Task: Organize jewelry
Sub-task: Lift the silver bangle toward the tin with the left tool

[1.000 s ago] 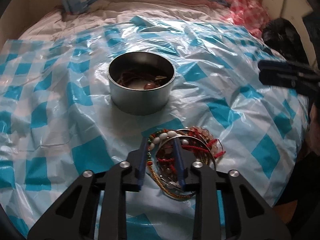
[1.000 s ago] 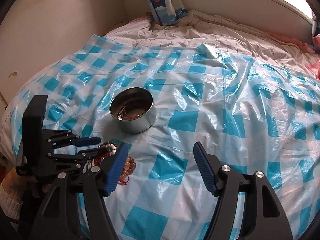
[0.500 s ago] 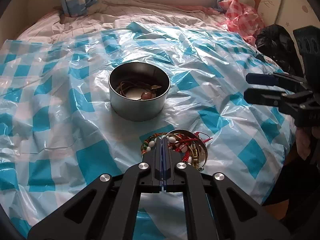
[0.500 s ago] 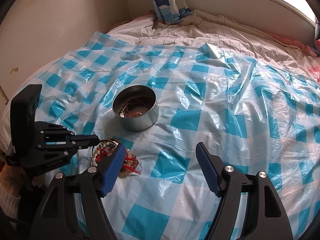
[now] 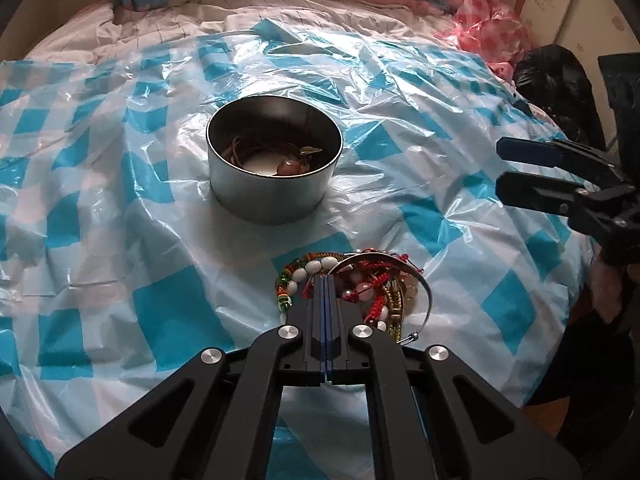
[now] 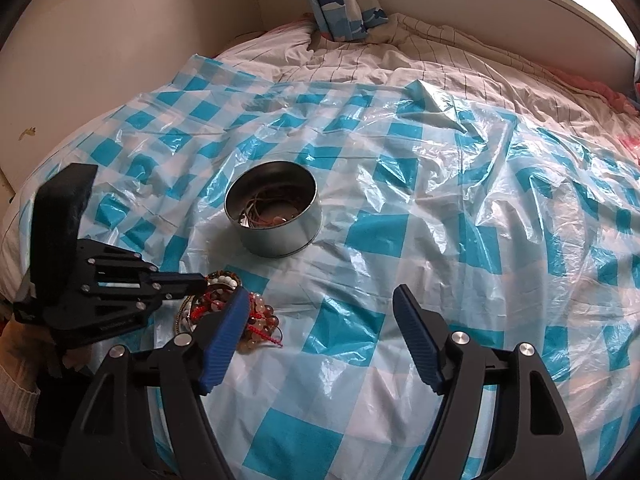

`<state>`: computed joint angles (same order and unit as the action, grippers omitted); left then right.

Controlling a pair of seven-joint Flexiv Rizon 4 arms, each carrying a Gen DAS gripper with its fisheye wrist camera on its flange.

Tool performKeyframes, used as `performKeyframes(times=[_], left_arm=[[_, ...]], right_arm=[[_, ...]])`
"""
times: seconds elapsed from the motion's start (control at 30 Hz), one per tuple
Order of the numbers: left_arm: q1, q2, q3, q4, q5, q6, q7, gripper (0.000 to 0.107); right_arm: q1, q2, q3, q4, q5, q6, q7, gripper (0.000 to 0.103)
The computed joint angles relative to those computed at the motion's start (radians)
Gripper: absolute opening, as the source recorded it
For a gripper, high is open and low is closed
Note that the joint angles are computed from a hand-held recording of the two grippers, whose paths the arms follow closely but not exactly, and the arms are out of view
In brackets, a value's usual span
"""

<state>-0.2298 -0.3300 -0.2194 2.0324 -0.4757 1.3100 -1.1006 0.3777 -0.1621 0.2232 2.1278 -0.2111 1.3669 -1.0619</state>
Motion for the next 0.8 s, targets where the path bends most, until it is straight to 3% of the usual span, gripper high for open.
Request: performKeyframes(times=[0.23, 0.4, 0.47, 0.57, 0.6, 0.67, 0.8], left_arm=[[-0.008, -0.016, 0.018, -0.015, 0.045, 0.008, -0.038, 0.004], [-0.007, -0.019, 0.012, -0.015, 0.048, 0.019, -0.045, 0.023], [-0.005, -0.021, 0.009, -0.015, 0.048, 0.022, -0.049, 0.025], [-0.007, -0.027, 0.012, -0.022, 0.057, 0.010, -0.060, 0.024], [-0.007, -0.028, 0.012, -0.025, 0.060, 0.003, -0.060, 0.012], [-0.018, -0.027, 0.029, -0.034, 0.090, -0.011, -0.070, 0.002], [0.031, -0.002, -0.044, 0.003, -0.006, 0.028, -0.002, 0.002]], right_arm=[[-0.002, -0.003, 0.003, -0.002, 0.007, 0.001, -0.009, 0.072], [-0.002, -0.004, 0.003, -0.006, 0.011, -0.001, -0.015, 0.072], [0.000, -0.005, 0.002, -0.006, 0.010, -0.001, -0.013, 0.072], [-0.001, -0.006, 0.004, -0.007, 0.015, 0.000, -0.019, 0.072], [0.000, -0.009, 0.005, -0.010, 0.015, -0.002, -0.020, 0.072], [-0.001, -0.010, 0.006, -0.010, 0.018, -0.002, -0.026, 0.072], [0.001, -0.013, 0.007, -0.011, 0.020, -0.008, -0.027, 0.072]])
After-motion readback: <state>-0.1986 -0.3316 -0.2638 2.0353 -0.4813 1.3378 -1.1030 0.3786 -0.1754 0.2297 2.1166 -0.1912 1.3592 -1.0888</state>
